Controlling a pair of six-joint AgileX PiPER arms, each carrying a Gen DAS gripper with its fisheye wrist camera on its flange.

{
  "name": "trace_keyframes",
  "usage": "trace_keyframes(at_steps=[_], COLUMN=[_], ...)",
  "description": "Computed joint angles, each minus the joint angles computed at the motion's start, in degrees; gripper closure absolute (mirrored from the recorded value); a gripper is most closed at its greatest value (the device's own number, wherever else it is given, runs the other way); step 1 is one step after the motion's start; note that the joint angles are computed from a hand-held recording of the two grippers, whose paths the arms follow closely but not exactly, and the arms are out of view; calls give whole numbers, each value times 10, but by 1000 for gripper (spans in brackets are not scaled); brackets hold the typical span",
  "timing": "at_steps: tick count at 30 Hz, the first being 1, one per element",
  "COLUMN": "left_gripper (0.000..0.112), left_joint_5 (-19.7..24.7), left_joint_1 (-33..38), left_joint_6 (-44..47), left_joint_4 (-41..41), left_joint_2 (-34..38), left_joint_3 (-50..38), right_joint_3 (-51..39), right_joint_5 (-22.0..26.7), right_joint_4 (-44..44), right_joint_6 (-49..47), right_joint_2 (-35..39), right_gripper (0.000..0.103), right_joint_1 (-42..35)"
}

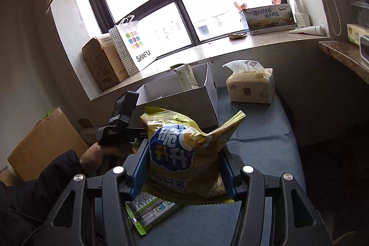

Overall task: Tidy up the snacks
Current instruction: 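Grasp the blue-yellow chip bag with the right gripper while the left grasps a small dark bag, then drop both bags into the white box by opening both grippers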

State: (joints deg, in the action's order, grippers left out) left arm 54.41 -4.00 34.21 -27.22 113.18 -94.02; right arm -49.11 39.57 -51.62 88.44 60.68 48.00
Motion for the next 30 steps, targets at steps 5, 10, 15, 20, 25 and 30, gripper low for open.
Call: trace_keyframes(at_steps=[5, 10, 15, 20, 25, 30], left_gripper=[59, 59, 59, 59, 59, 59], left_joint_5=[-44, 3, 103, 148, 140, 93], left_joint_1=[28, 115, 236, 293, 274, 216], left_joint_6=[114, 234, 321, 334, 288, 217], left_joint_4=[-73, -210, -334, -383, -375, -328], left_joint_2=[-74, -173, -239, -255, -205, -129], left_joint_3=[87, 148, 180, 160, 69, -61], right_joint_3=[9, 0, -16, -70, -179, -365], right_joint_5=[-6, 6, -24, -78, -124, -75], right_joint_4=[-4, -16, -6, 48, 181, 299], right_joint_6=[16, 24, 13, -68, -248, -413], right_joint_2=[-3, 11, 44, 104, 189, 315], right_gripper=[44, 44, 44, 44, 43, 43], right_joint_1=[3, 19, 6, -42, -120, -194])
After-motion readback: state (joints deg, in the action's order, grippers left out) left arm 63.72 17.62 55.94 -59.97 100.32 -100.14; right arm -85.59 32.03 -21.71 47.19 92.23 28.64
